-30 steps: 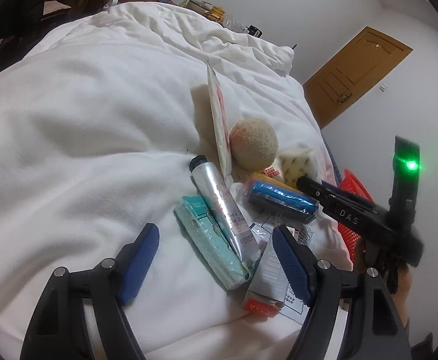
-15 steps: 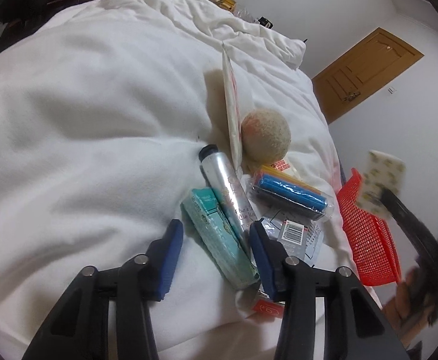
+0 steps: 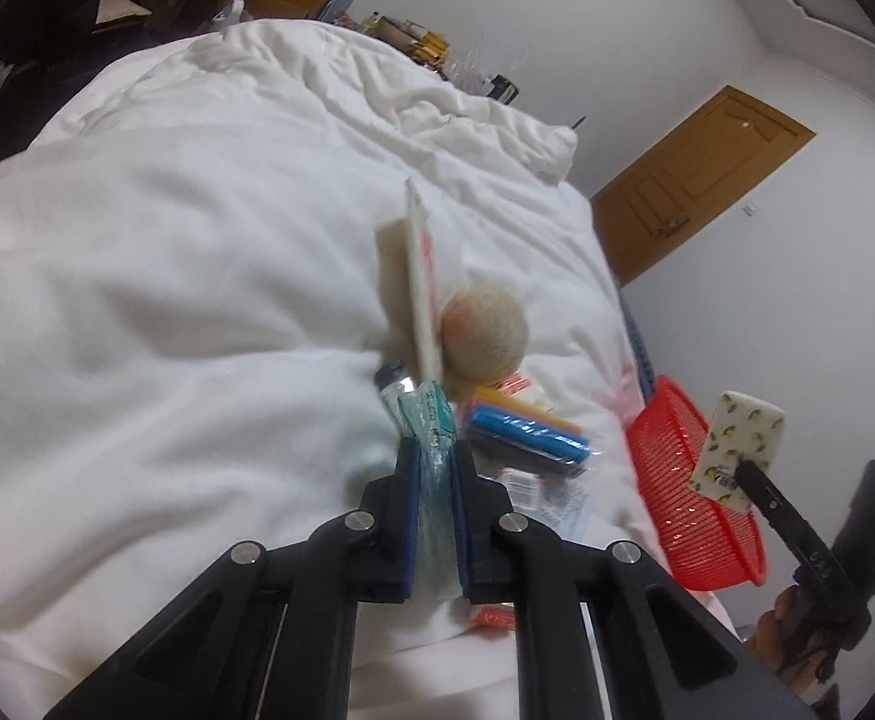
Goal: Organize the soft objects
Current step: 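Carry the teal pack and white tube into the red basket and open both tools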
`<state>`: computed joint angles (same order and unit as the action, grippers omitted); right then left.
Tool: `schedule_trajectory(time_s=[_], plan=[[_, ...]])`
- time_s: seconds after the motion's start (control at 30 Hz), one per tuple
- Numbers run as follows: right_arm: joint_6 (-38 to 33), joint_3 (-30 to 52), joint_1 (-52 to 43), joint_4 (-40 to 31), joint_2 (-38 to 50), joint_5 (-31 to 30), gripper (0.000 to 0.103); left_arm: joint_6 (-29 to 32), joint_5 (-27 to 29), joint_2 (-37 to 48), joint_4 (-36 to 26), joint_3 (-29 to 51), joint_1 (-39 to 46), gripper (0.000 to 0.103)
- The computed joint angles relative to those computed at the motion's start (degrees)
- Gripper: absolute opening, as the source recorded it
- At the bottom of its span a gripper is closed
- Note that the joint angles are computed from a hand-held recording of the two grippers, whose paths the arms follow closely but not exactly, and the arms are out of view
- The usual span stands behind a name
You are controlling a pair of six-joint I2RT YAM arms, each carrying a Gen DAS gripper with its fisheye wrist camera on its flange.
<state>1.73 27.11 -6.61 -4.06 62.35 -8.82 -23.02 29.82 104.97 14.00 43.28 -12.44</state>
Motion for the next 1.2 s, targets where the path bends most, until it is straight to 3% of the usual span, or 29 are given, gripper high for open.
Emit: schedule_trajectory(time_s=[0.23,0.4,0.53,0.77,0.87,1.2], plan=[[-3.0,2.0,-8.2,-7.5,-5.2,-7.0,0.021,1.7,1.4,-5.9,0.5,-2.4,-0.7,0.008],[-9.2,3.5,-22.1,-14.1,-8.8,-15.3,0.021,3.0,4.6,-8.5,-5.2,1.2,-4.5,0.008],[-12.8,4.1,-33.3,-15.1,-7.6,-22.6,0.021,4.4,5.5,-9.4,-9.4,5.7,-10.8,0.008],[-16.2,9.4,-44.1,-17.5,-0.5,-28.1,0.021,4.5,3.1,-6.2,-20.1,19.0,-21.4,0.008],[-19.6,9.3,-47.8,-18.3,-0.1,-27.6,0.021,5.6,-0.5,-3.0,-24.0,27.0,-26.9,0.008],[-19.9,13.2,-55.5,-14.4,14.4,-28.0,0.021,6.1,-10.9,19.8,-40.2,62.0,-40.3,0.008]])
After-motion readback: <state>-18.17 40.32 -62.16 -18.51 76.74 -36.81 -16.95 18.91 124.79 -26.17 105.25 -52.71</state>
